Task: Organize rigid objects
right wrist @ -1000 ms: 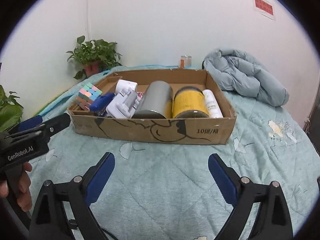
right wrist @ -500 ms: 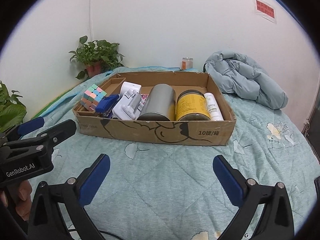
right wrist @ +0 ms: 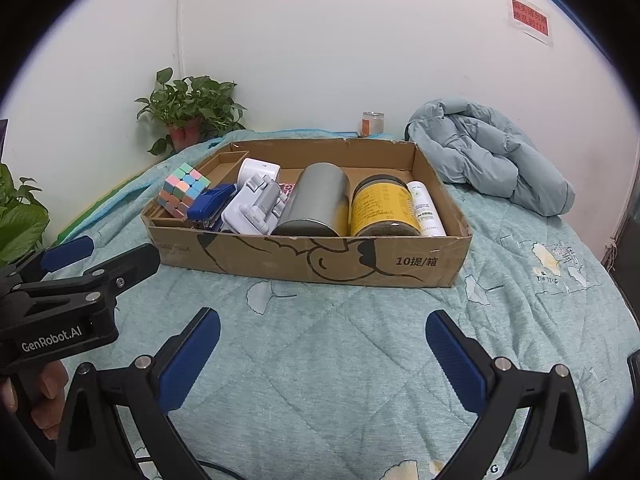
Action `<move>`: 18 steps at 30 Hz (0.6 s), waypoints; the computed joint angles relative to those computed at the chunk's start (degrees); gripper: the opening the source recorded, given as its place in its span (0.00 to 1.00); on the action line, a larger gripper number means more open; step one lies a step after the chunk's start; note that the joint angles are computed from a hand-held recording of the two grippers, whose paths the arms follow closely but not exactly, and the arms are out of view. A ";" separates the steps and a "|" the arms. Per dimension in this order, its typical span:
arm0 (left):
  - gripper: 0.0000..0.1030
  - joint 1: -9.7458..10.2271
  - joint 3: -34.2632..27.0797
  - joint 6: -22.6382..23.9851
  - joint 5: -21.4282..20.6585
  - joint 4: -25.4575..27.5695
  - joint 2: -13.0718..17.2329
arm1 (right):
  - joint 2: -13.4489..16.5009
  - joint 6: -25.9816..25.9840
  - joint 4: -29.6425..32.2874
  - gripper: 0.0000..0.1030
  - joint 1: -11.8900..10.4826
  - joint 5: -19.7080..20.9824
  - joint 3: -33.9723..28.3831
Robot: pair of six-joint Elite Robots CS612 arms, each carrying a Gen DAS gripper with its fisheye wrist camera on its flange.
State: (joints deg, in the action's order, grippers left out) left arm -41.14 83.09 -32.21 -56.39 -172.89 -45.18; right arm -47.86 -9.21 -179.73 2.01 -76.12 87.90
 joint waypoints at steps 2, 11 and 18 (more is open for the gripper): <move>1.00 0.05 -0.03 0.17 -0.24 0.02 0.03 | 0.06 -0.30 0.24 0.99 0.06 0.05 -0.09; 1.00 0.31 -0.31 0.46 -0.97 -0.32 0.16 | 0.10 -0.46 0.31 0.99 0.35 -0.83 -0.30; 1.00 0.49 -0.13 0.31 -1.23 -0.03 0.08 | 0.25 -0.95 0.14 0.99 0.43 -0.29 -0.26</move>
State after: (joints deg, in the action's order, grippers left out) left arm -40.64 82.95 -31.91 -57.62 -172.92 -45.09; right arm -47.62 -10.16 -179.59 2.44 -76.41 87.64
